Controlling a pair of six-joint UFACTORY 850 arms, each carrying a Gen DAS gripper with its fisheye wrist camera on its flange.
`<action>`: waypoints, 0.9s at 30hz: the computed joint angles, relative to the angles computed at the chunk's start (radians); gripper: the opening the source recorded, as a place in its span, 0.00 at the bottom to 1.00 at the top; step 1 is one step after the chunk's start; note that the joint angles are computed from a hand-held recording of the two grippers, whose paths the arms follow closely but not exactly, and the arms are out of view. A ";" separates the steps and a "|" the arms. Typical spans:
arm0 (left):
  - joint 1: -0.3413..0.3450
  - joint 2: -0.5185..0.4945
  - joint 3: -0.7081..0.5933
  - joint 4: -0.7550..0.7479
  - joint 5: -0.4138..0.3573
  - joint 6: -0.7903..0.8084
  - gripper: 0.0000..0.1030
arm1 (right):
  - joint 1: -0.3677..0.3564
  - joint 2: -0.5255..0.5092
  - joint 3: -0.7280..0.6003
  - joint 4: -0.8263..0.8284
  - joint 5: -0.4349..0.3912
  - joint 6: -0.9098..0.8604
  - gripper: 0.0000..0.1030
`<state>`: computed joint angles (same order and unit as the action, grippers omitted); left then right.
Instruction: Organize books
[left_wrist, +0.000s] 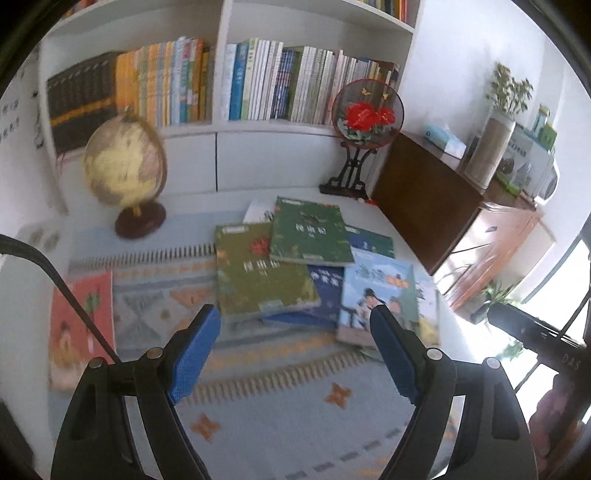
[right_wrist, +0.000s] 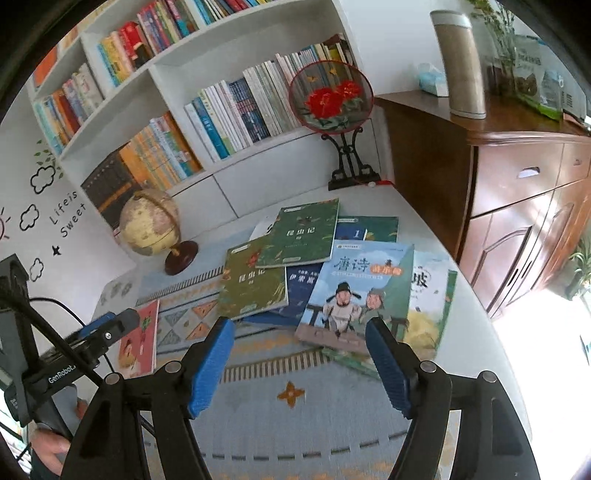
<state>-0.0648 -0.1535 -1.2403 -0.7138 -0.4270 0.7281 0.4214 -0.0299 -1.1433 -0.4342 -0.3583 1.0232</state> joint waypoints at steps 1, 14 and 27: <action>0.002 -0.027 -0.032 0.014 -0.003 -0.002 0.80 | -0.006 -0.023 -0.021 0.011 0.002 -0.013 0.70; 0.044 -0.433 -0.489 0.131 -0.210 -0.132 0.79 | -0.076 -0.349 -0.349 0.192 -0.115 -0.191 0.70; 0.021 -0.717 -0.884 0.121 -0.399 -0.225 0.78 | -0.138 -0.582 -0.645 0.348 -0.232 -0.399 0.70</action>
